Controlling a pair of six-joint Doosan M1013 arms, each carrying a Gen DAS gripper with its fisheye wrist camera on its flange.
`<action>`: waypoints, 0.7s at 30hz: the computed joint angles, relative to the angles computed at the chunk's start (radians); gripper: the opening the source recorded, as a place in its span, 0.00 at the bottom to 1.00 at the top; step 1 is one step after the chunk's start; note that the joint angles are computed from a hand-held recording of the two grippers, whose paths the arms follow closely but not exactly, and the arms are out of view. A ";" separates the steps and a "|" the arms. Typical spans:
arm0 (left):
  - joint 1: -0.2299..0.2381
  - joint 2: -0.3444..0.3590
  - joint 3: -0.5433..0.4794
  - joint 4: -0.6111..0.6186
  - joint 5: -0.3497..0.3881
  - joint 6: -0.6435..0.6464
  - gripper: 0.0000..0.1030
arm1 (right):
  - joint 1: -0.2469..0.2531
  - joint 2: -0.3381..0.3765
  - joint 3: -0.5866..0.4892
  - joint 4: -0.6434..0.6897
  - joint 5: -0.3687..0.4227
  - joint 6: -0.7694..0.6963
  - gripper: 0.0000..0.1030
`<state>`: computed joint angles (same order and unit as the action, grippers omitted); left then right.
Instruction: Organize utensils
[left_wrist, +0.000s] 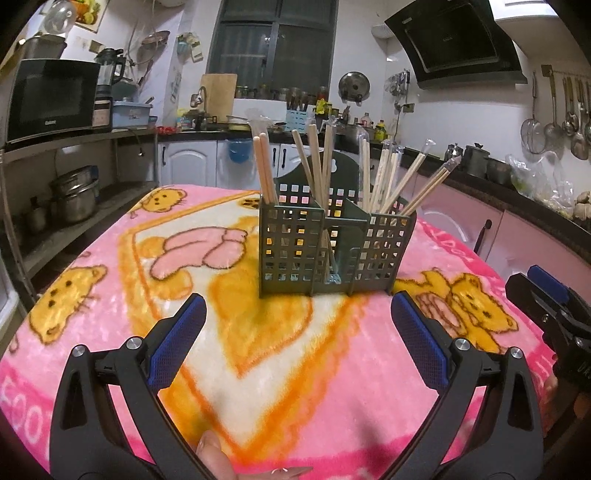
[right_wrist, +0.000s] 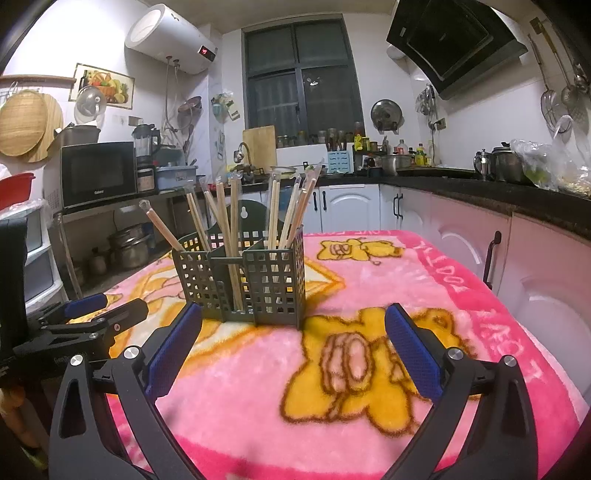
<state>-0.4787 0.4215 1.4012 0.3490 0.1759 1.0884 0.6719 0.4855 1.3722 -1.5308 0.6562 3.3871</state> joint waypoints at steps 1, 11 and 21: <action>0.000 0.000 0.000 -0.009 0.000 0.007 0.90 | 0.000 0.000 0.000 0.000 0.000 0.000 0.94; 0.000 -0.001 0.001 -0.004 -0.001 0.003 0.90 | 0.001 0.001 0.000 -0.001 0.002 -0.003 0.94; 0.001 0.000 -0.001 -0.010 0.000 0.007 0.90 | 0.000 0.001 0.000 0.001 0.000 -0.004 0.94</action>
